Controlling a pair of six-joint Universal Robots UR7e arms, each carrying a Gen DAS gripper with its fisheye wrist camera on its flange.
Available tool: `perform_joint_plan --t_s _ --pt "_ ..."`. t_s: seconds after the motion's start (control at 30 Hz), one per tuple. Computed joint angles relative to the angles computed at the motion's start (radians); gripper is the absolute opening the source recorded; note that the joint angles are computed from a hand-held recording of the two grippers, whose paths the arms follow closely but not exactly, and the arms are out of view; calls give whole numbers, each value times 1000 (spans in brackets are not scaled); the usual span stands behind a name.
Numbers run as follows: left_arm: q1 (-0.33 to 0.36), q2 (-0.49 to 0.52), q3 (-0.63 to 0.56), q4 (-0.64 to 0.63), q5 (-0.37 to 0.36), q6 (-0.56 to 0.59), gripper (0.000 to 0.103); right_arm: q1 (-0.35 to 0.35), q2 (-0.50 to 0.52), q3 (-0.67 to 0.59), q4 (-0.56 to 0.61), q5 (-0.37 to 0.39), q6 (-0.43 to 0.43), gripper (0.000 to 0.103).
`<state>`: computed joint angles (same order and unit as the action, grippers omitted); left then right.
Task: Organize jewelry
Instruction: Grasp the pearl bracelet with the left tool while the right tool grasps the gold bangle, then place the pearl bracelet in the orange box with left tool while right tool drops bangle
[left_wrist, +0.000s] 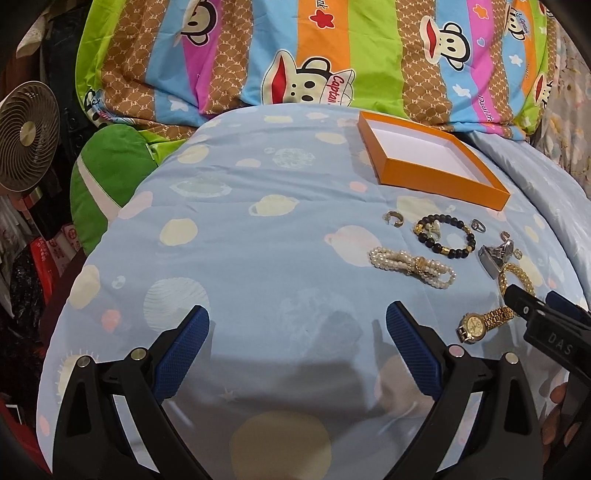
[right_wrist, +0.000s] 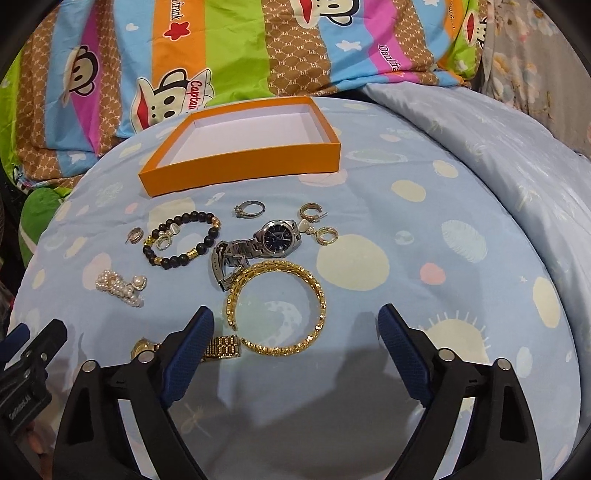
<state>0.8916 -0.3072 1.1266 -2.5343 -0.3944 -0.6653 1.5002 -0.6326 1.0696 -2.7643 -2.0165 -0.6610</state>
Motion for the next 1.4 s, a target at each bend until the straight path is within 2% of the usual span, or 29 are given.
perform_joint_plan --t_s 0.13,0.2,0.23,0.47,0.63,0.73,0.83,0.87,0.9,1.03,1.07,1.1,1.13,1.2,1.27,1.3,1.4 --pt "0 6 -9 3 -2 11 94 3 8 -6 1 -11 -12 68" --pt "-1 9 -17 17 -4 12 94 4 10 -1 -16 -12 -29 56" --pt "-1 11 -23 21 -5 14 94 5 9 4 -24 -12 -34 55" --pt "-2 50 -123 72 -29 37 94 -4 -9 17 -28 11 -11 54" --pt "1 129 -277 104 -55 103 94 -15 -24 24 -23 24 7 54" --pt "9 188 -390 173 -69 110 94 -19 -29 28 -23 28 9 55" --pt "23 253 -522 308 -68 73 94 -23 -34 29 -18 33 16 55" --pt "28 267 -553 349 -70 53 89 -25 -35 28 -14 36 17 55" --pt "31 270 -563 368 -79 40 77 -26 -35 29 -13 38 18 55" --pt "31 274 -567 373 -71 46 68 -25 -34 31 -21 37 7 55" --pt "30 271 -558 359 -69 58 62 -24 -34 31 -22 36 4 55" --pt "29 268 -545 338 -68 69 53 -24 -34 33 -26 36 1 55" --pt "28 261 -530 324 -63 72 48 -24 -34 35 -30 36 -2 55" --pt "28 246 -498 281 -69 88 24 -24 -37 39 -30 39 -2 55" --pt "31 221 -455 228 -96 106 19 -25 -41 44 -30 44 0 55" --pt "33 204 -426 197 -114 115 13 -26 -42 45 -29 46 1 55" --pt "35 167 -361 132 -143 138 9 -27 -52 58 -34 55 5 55"
